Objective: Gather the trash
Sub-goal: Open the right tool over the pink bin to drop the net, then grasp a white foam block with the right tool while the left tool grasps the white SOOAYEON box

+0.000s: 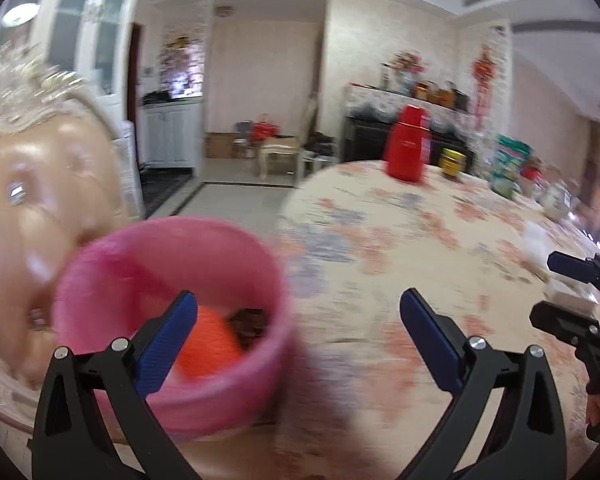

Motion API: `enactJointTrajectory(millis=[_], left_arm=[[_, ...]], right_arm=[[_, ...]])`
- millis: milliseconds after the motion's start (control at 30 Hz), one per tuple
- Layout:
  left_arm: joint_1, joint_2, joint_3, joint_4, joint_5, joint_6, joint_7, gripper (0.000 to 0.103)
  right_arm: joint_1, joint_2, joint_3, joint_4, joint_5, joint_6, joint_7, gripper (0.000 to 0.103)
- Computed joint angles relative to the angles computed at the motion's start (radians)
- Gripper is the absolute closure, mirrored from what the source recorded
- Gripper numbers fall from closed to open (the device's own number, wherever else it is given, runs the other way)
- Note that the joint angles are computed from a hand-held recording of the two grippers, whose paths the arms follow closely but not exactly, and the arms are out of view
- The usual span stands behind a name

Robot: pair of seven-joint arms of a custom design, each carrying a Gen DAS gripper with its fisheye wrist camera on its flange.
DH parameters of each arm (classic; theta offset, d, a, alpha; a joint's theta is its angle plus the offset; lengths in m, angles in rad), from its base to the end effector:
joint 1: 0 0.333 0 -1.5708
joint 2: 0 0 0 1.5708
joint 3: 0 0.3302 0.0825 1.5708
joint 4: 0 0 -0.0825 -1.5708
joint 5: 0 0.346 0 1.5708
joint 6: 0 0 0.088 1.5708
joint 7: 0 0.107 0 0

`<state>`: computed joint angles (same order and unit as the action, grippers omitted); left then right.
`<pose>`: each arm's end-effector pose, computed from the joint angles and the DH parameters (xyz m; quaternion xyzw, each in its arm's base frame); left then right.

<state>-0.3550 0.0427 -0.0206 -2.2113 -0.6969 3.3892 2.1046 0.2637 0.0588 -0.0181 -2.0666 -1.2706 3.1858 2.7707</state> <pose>0.5237 -0.1294 0.5193 -0.5641 0.6442 -0.4098 0.3144 0.5035 0.2177 0.5147 -0.7108 0.5022 -0.3025 0.3886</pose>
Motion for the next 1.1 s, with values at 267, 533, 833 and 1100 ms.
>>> enactJointTrajectory(millis=[267,533,833,1100], left_arm=[[-0.052,0.085,-0.125,0.109,0.095,-0.058,-0.046,0.005],[-0.261,0.238,-0.019,0.318,0.268,-0.198,-0.201,0.005],[-0.335,0.425,0.006,0.588,0.472,-0.348,-0.345,0.005],[-0.206,0.604,-0.194,0.877,0.571,-0.526,-0.253,0.005]], right_arm=[[-0.164,-0.185,-0.03,-0.179,-0.332,-0.066,0.438,0.019],[-0.309,-0.267,-0.098,-0.297,-0.304,-0.095,0.468,0.019],[-0.421,-0.18,-0.118,-0.296,0.078,-0.088,0.116,0.019],[-0.462,-0.094,-0.08,-0.209,0.133,-0.105,0.084,0.019]])
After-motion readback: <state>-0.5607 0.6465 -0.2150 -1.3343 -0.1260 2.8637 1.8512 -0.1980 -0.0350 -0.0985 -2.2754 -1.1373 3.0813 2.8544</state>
